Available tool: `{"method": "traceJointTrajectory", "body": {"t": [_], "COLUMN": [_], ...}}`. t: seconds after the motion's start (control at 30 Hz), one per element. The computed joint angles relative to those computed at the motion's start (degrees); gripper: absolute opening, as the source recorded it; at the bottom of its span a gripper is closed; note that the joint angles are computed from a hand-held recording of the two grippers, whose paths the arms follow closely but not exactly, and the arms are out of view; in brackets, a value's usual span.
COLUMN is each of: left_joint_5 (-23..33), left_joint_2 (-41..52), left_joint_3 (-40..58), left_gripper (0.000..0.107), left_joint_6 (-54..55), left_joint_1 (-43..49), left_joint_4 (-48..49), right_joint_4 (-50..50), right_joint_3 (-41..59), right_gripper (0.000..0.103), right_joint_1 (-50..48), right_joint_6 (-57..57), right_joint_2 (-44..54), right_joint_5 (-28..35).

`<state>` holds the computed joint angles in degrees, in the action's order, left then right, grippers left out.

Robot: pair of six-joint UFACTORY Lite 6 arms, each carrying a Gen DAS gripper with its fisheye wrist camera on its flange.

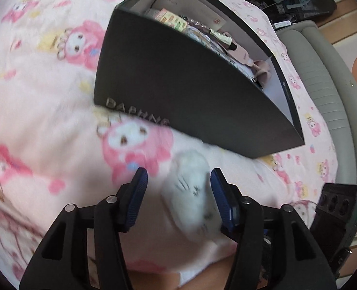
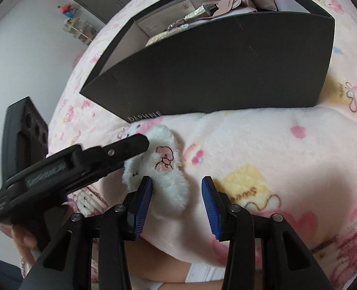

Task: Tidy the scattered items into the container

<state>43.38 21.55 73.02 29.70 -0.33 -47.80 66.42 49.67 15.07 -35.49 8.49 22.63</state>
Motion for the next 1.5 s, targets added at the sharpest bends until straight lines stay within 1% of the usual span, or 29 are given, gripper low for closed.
{"method": "traceJointTrajectory", "body": {"t": [0.07, 0.17, 0.23, 0.3, 0.33, 0.37, 0.4, 0.43, 0.57, 0.63, 0.7, 0.77, 0.8, 0.87, 0.93, 0.97, 1.03, 1.07, 1.17, 1.27, 1.3, 1.33, 1.37, 1.4, 1.43, 1.5], "left_joint_5": [0.52, 0.71, 0.54, 1.15, 1.69, 1.95, 1.79, 1.5, 0.96, -0.14, -2.04, -3.11, -3.21, -1.66, 0.89, 1.12, 2.28, 2.44, 2.36, 1.95, 2.42, 1.03, 2.04, 0.92, 1.34, 0.84], "left_joint_2": [2.99, 7.11, 8.59, 10.14, 10.36, 10.22, 9.54, 8.84, 4.78, 0.81, -3.74, -8.27, -9.14, -10.4, -8.74, -7.75, -6.3, -5.7, -3.94, -3.97, -3.08, -2.61, -1.16, 2.22, 3.2, 2.84], "left_joint_3": [2.75, 5.42, 6.63, 9.01, 9.72, 10.06, 9.93, 9.32, 4.05, -0.19, -4.8, -9.1, -9.73, -10.43, -8.28, -7.02, -5.64, -5.11, -3.11, -2.53, -1.34, -2.15, -0.77, 2.62, 3.6, 3.36], "left_gripper": [0.056, 0.057, 0.06, 0.06, 0.053, 0.037, 0.031, 0.027, 0.023, 0.023, 0.023, 0.024, 0.024, 0.029, 0.034, 0.038, 0.044, 0.044, 0.044, 0.044, 0.044, 0.044, 0.044, 0.044, 0.044, 0.04], "left_joint_6": [1.32, 0.52, -0.51, -3.51, -4.15, -4.77, -5.63, -5.79, -4.36, -4.81, -6.81, -9.22, -9.8, -8.0, -4.91, -4.78, -1.22, -0.48, 1.56, 5.07, 6.03, 5.99, 6.22, 5.21, 3.69, 3.41], "left_joint_1": [-0.64, -1.95, -2.51, -3.01, -3.06, -3.19, -3.54, -3.61, -1.44, 0.28, 1.46, 2.64, 3.01, 5.07, 6.75, 6.95, 7.96, 8.16, 8.53, 8.97, 9.33, 7.45, 7.49, 5.56, 3.79, 3.94], "left_joint_4": [-0.48, -0.08, 0.14, 1.98, 2.51, 3.29, 5.03, 5.69, 2.99, 1.79, 2.06, 3.25, 3.36, 2.13, 1.22, 1.42, 0.97, 1.46, 3.93, 4.43, 5.36, 5.26, 6.13, 5.59, 6.04, 5.35], "right_joint_4": [5.21, 9.92, 11.48, 8.42, 7.14, 7.13, 8.52, 9.09, 12.1, 14.72, 16.06, 12.55, 10.99, 6.66, 2.75, 2.79, 3.66, 4.73, 12.97, 19.18, 19.64, 19.17, 17.81, 16.25, 16.49, 17.31], "right_joint_3": [-1.02, 0.09, 3.08, 5.56, 6.24, 6.13, 5.72, 5.49, 2.77, 0.12, -1.54, -1.94, -1.72, -1.6, -0.43, -0.2, 0.48, 0.77, 0.12, -0.47, 0.09, 1.43, 3.09, 4.68, 5.53, 5.6], "right_gripper": [0.038, 0.038, 0.038, 0.038, 0.038, 0.038, 0.038, 0.038, 0.038, 0.038, 0.038, 0.038, 0.038, 0.038, 0.038, 0.038, 0.038, 0.038, 0.038, 0.038, 0.038, 0.038, 0.038, 0.038, 0.038, 0.038], "right_joint_1": [-0.94, -1.92, -2.2, -1.48, -0.97, -0.31, 0.01, 0.3, 0.46, 0.7, -0.11, -0.39, 0.2, 0.4, 1.39, 1.5, 1.8, 1.45, -0.46, -0.49, -0.24, -0.01, 0.4, 0.65, 1.17, 1.65], "right_joint_6": [-4.97, -8.71, -10.48, -7.03, -5.64, -5.07, -6.2, -6.72, -10.06, -11.48, -12.84, -10.04, -8.66, -6.29, -3.6, -4.51, -5.18, -5.94, -11.97, -17.0, -17.63, -17.7, -17.11, -16.47, -17.0, -17.83], "right_joint_2": [-0.33, 1.65, 4.99, 7.11, 7.69, 7.7, 7.49, 7.35, 4.78, 2.17, 0.39, -0.56, -0.56, -1.02, 0.04, 0.91, 1.92, 2.56, 3.6, 2.95, 3.39, 4.68, 6.32, 7.83, 8.94, 9.14], "right_joint_5": [-0.41, 0.7, 2.69, 2.37, 1.27, -0.05, -0.45, -0.66, -2.39, -3.89, -3.88, -3.89, -4.1, -3.19, -2.72, -2.97, -3.96, -3.72, -2.6, -3.95, -3.88, -3.4, -2.7, -1.93, -1.75, -2.02]}}
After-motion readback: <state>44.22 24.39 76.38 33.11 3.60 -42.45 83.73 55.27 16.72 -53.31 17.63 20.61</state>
